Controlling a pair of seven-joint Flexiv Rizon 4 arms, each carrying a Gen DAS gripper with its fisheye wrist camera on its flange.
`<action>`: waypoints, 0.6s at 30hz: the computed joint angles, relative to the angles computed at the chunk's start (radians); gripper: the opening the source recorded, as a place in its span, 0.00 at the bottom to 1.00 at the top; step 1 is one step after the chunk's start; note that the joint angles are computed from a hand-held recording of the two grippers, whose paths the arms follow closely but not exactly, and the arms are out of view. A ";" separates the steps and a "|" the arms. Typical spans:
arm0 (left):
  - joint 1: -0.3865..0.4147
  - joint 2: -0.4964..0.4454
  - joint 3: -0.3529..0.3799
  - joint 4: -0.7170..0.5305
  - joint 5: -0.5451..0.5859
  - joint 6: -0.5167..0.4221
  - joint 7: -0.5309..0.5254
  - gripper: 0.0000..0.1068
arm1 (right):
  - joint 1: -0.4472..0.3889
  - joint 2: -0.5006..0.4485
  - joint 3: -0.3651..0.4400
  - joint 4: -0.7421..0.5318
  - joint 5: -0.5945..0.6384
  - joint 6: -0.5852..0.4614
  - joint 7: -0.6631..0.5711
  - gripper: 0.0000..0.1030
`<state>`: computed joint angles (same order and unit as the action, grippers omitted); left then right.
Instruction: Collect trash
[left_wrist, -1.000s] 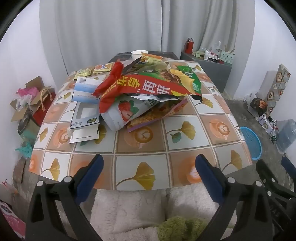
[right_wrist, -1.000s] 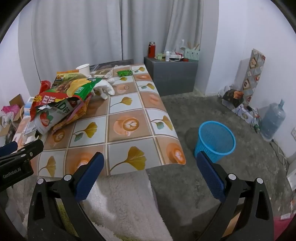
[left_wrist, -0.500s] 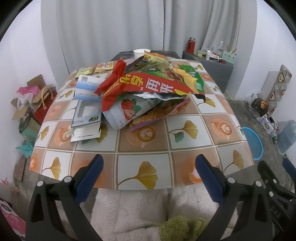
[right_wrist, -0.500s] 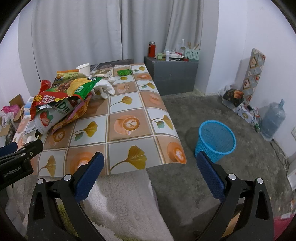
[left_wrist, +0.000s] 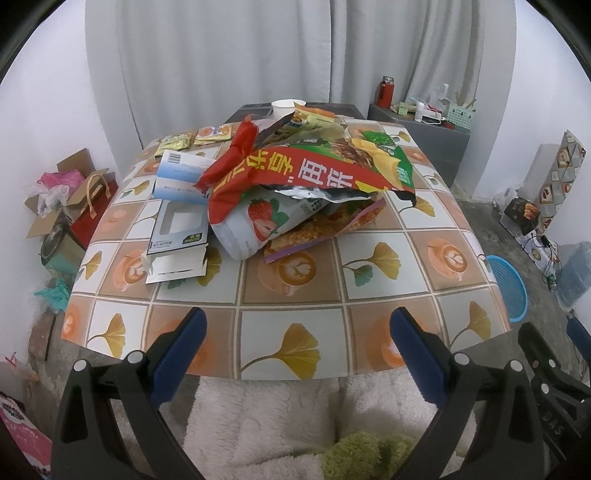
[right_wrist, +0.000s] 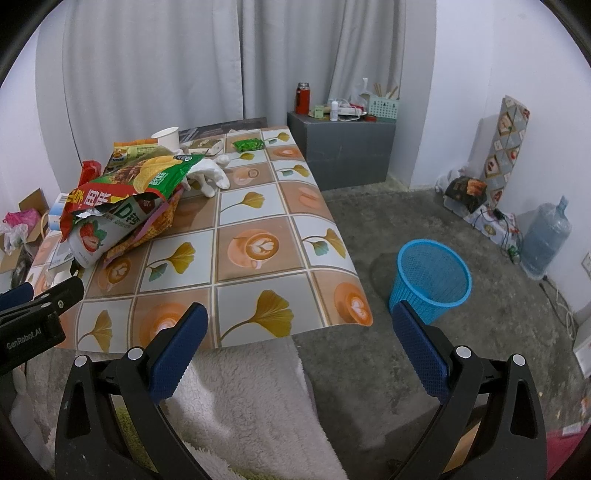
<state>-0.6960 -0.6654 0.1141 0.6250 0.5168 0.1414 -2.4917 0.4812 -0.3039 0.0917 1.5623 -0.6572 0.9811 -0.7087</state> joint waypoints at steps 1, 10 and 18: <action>0.000 0.000 0.000 -0.001 0.000 -0.001 0.000 0.91 | 0.000 0.001 0.000 0.000 0.001 0.000 0.000 0.92; -0.002 0.000 0.001 -0.002 0.003 -0.005 -0.003 0.91 | 0.000 -0.002 -0.002 -0.001 -0.001 0.004 0.001 0.92; -0.002 -0.002 0.003 -0.006 0.004 -0.011 -0.006 0.91 | 0.000 -0.004 -0.003 -0.002 0.002 0.005 -0.002 0.92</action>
